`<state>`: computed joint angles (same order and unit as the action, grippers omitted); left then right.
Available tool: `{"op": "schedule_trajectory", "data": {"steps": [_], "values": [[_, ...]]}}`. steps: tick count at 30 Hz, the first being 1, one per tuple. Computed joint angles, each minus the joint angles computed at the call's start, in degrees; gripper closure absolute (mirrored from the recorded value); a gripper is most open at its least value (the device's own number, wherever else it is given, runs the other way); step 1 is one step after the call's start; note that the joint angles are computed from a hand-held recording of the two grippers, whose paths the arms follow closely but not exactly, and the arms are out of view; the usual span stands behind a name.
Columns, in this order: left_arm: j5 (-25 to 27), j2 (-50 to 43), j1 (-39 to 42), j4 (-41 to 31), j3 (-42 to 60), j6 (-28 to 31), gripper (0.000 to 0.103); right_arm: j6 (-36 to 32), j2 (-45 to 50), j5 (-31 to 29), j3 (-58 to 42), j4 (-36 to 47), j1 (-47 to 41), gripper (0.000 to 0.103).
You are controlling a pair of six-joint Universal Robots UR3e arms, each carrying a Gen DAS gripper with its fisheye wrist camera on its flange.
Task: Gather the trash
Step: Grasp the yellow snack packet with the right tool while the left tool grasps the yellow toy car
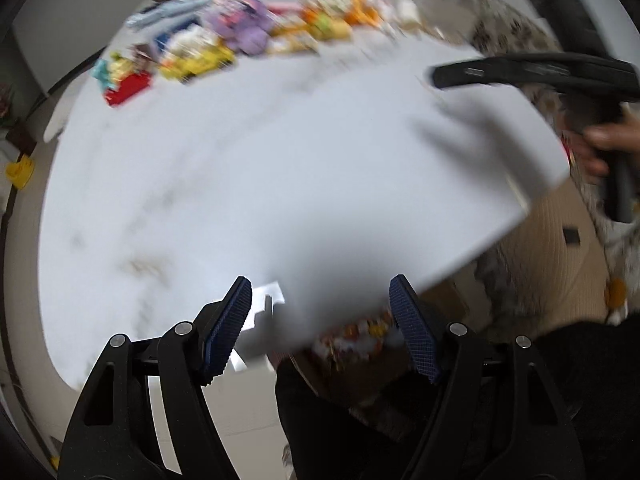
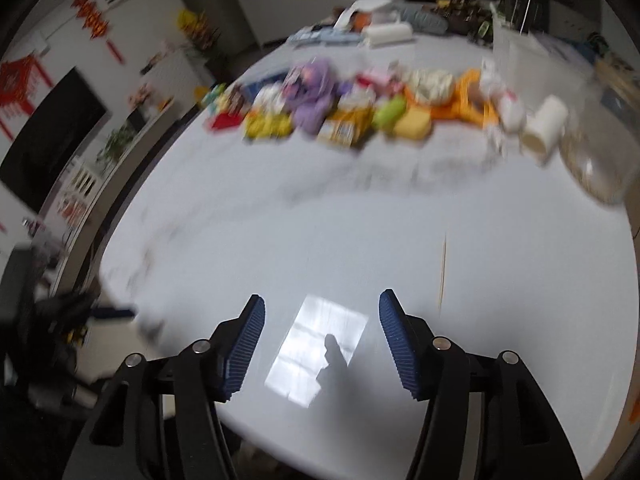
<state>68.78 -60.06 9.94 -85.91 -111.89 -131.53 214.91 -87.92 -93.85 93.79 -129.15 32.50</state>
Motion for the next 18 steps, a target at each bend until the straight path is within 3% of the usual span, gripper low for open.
{"op": "schedule_trajectory", "data": {"steps": [4, 10, 14, 18], "values": [[-2.23, -8.45, 1.25, 5.1, 5.64, -1.7, 0.033, -1.4, 14.07, 3.29, -13.63, -0.81, -6.6, 0.044], [-3.91, -24.36, 1.25, 12.59, 17.01, -2.22, 0.033, 5.62, 28.15, 6.1, -26.48, 0.3, -11.83, 0.044], [-3.9, -34.34, -0.27, 16.5, 24.46, -3.45, 0.033, 7.05, 33.76, 3.61, -33.86, 2.98, -11.81, 0.066], [-2.89, -45.08, -3.81, 21.29, 33.29, -6.22, 0.033, 7.63, 30.13, 3.59, -30.85, 2.64, -10.93, 0.076]]}}
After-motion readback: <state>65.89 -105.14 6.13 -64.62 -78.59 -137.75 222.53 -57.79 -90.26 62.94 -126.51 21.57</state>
